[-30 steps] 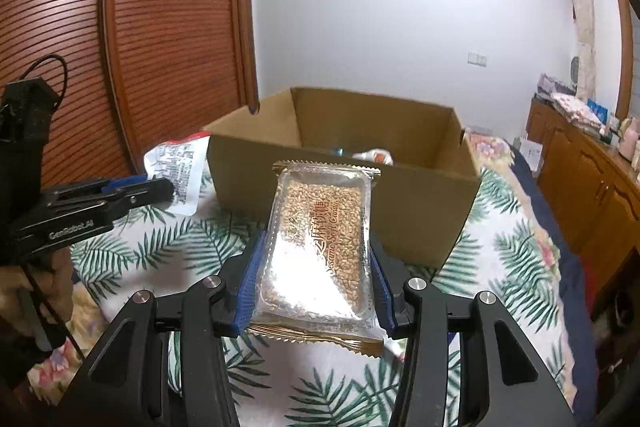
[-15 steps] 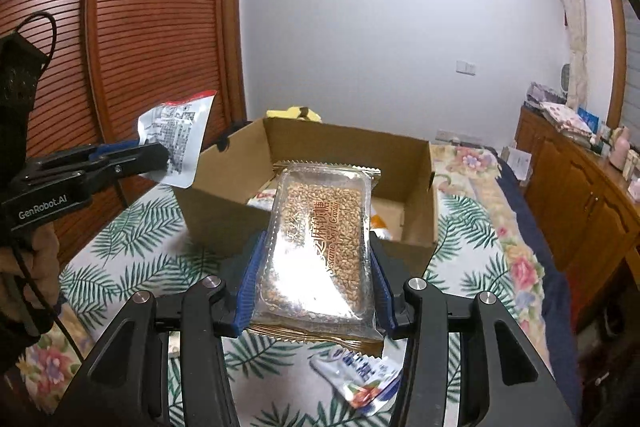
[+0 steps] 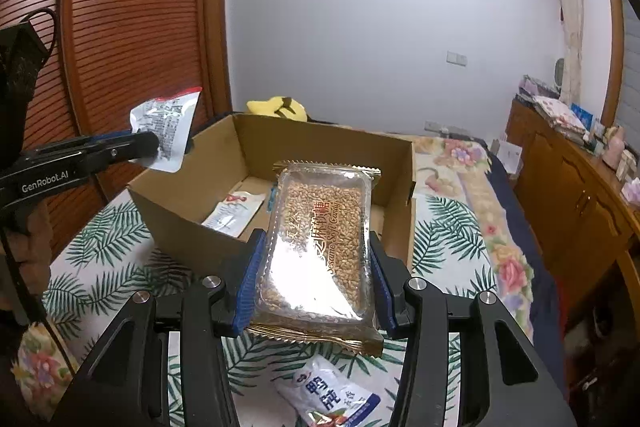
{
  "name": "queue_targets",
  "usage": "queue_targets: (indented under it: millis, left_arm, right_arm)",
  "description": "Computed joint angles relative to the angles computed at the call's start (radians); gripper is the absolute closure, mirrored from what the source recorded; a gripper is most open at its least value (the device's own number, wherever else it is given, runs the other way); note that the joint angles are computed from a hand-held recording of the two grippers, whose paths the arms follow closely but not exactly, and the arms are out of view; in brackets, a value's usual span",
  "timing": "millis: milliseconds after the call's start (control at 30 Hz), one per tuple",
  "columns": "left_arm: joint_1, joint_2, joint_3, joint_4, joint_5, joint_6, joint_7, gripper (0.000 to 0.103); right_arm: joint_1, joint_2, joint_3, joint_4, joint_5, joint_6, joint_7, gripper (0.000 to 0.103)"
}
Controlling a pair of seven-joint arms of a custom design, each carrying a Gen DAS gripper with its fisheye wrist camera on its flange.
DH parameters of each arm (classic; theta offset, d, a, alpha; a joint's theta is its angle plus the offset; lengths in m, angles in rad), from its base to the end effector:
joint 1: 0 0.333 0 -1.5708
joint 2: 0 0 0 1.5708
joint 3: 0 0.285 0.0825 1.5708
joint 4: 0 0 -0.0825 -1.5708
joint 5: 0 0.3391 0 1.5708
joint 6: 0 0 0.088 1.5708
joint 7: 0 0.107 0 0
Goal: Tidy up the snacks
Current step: 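Lift both packets over the box and open both tools to release them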
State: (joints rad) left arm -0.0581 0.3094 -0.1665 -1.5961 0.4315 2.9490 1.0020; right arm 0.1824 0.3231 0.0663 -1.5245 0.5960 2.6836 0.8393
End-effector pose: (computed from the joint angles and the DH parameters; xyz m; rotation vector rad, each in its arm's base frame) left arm 0.6280 -0.1545 0.5661 -1.6230 1.6159 -1.0875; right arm 0.6401 0.1372 0.5521 -1.9645 1.1091 -0.5305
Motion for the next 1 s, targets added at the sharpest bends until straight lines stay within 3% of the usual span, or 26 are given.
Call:
queue_targets:
  millis: [500, 733, 1000]
  left_arm:
    - [-0.024, 0.156, 0.011, 0.185, -0.021, -0.162, 0.058, 0.083]
    - [-0.026, 0.189, 0.006, 0.229, -0.037, -0.186, 0.081, 0.088]
    - [-0.023, 0.178, 0.009, 0.201, -0.036, -0.160, 0.076, 0.087]
  right_arm:
    - [0.043, 0.154, -0.044, 0.209, -0.173, -0.085, 0.150, 0.055]
    - [0.054, 0.295, -0.056, 0.426, -0.251, -0.195, 0.253, 0.055]
    - [0.048, 0.361, -0.050, 0.512, -0.278, -0.234, 0.302, 0.054]
